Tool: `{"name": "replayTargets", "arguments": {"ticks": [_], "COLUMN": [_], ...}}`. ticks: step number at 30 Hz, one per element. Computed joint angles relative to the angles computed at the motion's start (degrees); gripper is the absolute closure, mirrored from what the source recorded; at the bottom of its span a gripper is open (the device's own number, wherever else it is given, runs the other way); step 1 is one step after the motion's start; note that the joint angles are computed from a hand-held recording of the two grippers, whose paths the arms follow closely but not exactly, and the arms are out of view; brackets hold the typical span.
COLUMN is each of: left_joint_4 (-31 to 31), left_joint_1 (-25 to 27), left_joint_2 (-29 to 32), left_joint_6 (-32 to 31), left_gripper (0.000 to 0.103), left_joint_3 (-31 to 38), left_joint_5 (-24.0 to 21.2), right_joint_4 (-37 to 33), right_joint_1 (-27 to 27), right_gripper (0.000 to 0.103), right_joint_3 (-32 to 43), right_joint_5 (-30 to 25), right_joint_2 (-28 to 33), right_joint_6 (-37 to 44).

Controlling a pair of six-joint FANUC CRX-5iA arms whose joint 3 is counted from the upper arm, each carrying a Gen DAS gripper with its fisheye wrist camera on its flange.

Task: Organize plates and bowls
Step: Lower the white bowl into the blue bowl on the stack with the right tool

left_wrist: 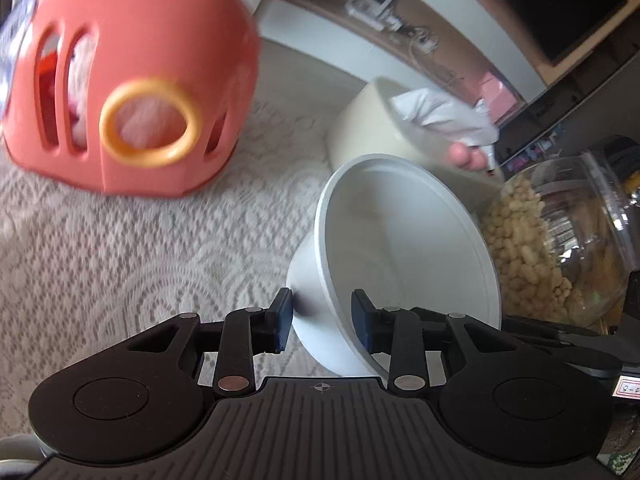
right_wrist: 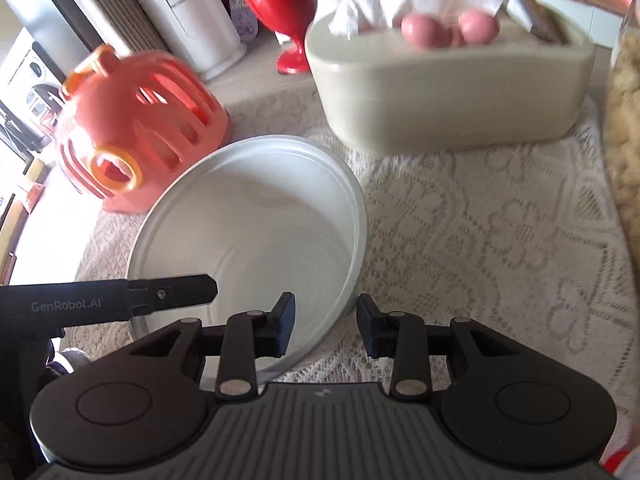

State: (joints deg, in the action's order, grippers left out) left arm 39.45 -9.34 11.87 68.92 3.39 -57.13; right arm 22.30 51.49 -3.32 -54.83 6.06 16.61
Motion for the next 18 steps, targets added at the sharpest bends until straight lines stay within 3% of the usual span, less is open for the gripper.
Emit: {"name": "replayTargets", "arguments": {"ticks": [4,7,12,18], "left_joint_4": [3.7,4.6,4.2,2.3], "left_joint_1": [0.7,1.7,4.3,6.1], "left_joint_2": [-4.1,-7.7,-14.4,-16.0], "left_joint_6": [-4.1,-7.2,-11.4,-10.9], "left_gripper": [0.074,0.075,0.074,0.073], "left_joint_3": [-1.4,-3.0,-9.4,-12.6], "left_joint_5": [-1.6,-5.2,-12.4,-16.4], "right_joint_4": [8.5,12.1,13.1,11.2], "right_joint_1": [4.4,9.3,16.6,22.3], "right_gripper": [0.068,0.068,0.068,0.068], "right_joint_3": [-2.5,-3.2,-5.2,-3.9], "right_joint_5": [-1.7,-6.7,-11.3,-16.9], "right_joint_2": [-4.9,-8.1,-12.3,-10.2], "right_joint_6": [-4.6,-7.6,-13.3,-13.4]}}
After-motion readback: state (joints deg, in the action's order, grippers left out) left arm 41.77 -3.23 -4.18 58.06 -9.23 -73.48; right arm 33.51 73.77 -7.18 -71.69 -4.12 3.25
